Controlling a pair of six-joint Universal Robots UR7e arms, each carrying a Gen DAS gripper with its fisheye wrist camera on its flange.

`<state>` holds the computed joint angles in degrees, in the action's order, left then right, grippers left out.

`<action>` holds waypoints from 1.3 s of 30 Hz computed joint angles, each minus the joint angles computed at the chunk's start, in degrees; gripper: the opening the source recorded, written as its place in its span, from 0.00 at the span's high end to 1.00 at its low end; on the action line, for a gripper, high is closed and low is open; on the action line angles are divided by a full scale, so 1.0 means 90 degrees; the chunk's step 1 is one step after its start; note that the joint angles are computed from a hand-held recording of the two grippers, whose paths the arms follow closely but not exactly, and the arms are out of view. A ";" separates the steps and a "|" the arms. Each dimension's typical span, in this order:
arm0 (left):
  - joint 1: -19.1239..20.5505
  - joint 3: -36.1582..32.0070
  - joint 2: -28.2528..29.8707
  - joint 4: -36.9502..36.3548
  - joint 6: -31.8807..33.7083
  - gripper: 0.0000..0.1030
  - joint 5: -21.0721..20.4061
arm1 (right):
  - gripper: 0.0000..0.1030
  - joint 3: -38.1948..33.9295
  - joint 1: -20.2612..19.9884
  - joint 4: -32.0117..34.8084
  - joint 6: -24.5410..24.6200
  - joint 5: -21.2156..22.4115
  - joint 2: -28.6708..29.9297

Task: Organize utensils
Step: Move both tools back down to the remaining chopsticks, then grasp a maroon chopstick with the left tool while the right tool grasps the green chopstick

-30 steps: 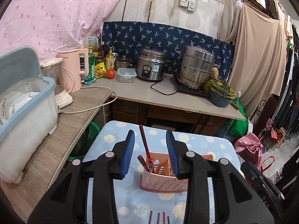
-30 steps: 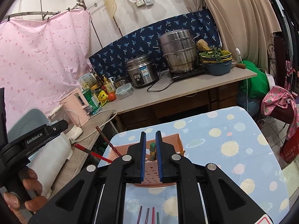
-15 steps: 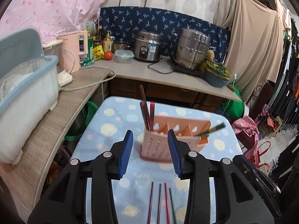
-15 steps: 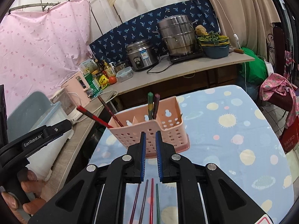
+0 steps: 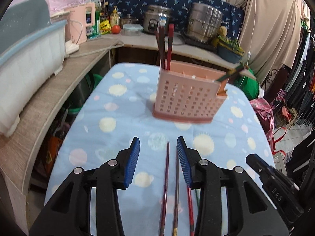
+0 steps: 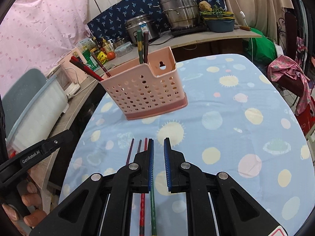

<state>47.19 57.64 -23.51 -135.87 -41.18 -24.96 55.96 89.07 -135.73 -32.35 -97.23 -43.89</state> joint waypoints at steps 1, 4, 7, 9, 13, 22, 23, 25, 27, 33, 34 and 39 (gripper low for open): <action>0.0010 0.0122 -0.0042 0.0161 -0.0199 0.60 -0.0038 | 0.88 0.0104 -0.0018 -0.0024 -0.0021 -0.0054 -0.0042; 0.0031 0.0461 -0.0137 0.0438 -0.0579 0.60 -0.0214 | 0.84 0.0503 -0.0070 -0.0125 -0.0129 -0.0206 -0.0202; 0.0039 0.0730 -0.0187 0.0727 -0.0886 0.60 -0.0358 | 0.84 0.0816 -0.0117 -0.0174 -0.0249 -0.0364 -0.0317; 0.0037 0.0876 -0.0211 0.0816 -0.1020 0.60 -0.0421 | 0.84 0.0973 -0.0155 -0.0151 -0.0270 -0.0437 -0.0376; 0.0035 0.1081 -0.0230 0.0914 -0.1208 0.53 -0.0524 | 0.84 0.1301 -0.0205 -0.0199 -0.0391 -0.0600 -0.0489; 0.0048 0.1165 -0.0161 0.1170 -0.1361 0.48 -0.0656 | 0.78 0.1852 -0.0258 -0.0338 -0.0651 -0.0812 -0.0692; 0.0048 0.1165 -0.0154 0.1186 -0.1370 0.45 -0.0667 | 0.78 0.1891 -0.0258 -0.0347 -0.0681 -0.0832 -0.0705; 0.0043 0.1164 -0.0130 0.1218 -0.1383 0.43 -0.0688 | 0.78 0.1956 -0.0261 -0.0338 -0.0727 -0.0861 -0.0728; 0.0036 0.1185 -0.0113 0.1217 -0.1366 0.41 -0.0700 | 0.78 0.2009 -0.0258 -0.0326 -0.0769 -0.0890 -0.0744; 0.0031 0.1196 -0.0069 0.1345 -0.1385 0.41 -0.0820 | 0.78 0.2191 -0.0262 -0.0352 -0.0896 -0.0947 -0.0802; 0.0029 0.1210 -0.0070 0.1366 -0.1393 0.41 -0.0837 | 0.78 0.2208 -0.0262 -0.0336 -0.0910 -0.0954 -0.0808; 0.0023 0.1205 -0.0036 0.1476 -0.1409 0.41 -0.0900 | 0.78 0.2285 -0.0255 -0.0344 -0.0982 -0.0986 -0.0833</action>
